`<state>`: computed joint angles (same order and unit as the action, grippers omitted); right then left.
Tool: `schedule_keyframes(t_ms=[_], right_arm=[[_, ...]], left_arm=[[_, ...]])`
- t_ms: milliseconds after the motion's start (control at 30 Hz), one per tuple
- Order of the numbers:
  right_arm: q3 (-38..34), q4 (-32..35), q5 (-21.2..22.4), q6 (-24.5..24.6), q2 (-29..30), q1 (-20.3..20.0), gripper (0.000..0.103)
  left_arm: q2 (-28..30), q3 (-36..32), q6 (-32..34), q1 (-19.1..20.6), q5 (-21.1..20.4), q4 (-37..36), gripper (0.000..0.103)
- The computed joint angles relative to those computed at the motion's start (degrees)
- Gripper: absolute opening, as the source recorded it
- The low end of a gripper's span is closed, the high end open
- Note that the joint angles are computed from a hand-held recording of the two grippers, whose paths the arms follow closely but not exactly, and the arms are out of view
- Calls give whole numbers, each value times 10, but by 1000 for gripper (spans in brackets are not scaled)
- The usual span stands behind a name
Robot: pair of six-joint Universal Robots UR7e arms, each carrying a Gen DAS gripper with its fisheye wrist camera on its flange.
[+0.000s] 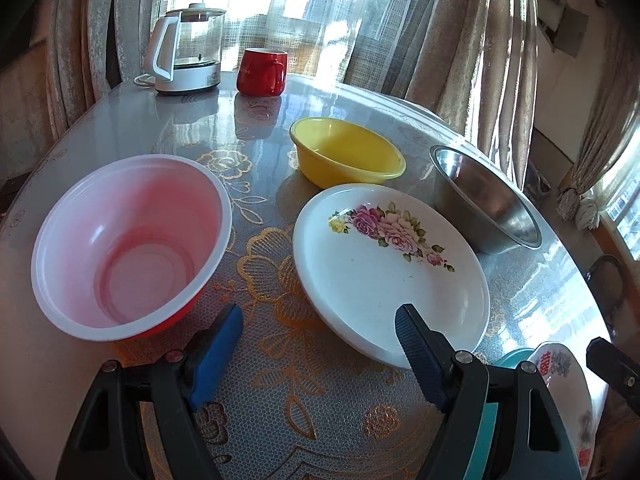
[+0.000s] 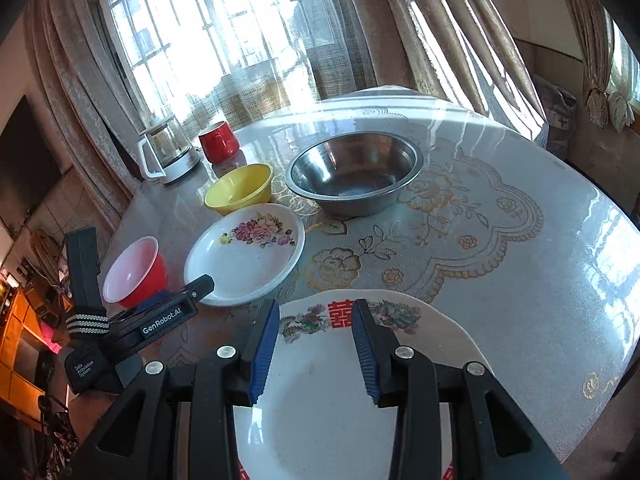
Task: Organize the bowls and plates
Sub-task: 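Move both grippers to the small floral plate and grasp its rim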
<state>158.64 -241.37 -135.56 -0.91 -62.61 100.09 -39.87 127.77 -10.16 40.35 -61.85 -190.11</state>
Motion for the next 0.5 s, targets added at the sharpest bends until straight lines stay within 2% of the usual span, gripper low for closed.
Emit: schedule_keyframes(t_ms=[133,367,500], right_arm=[[-33,107,40,1,-50,-41,38],[-83,273,87,38,-108,-112,38],[-99,321,133,50,-128,-151,38]], left_arm=[[0,-9,8,10,-17,11,79],[3,-14,21,17,-30,10,79],[1,-14,24,21,-39,9,78]])
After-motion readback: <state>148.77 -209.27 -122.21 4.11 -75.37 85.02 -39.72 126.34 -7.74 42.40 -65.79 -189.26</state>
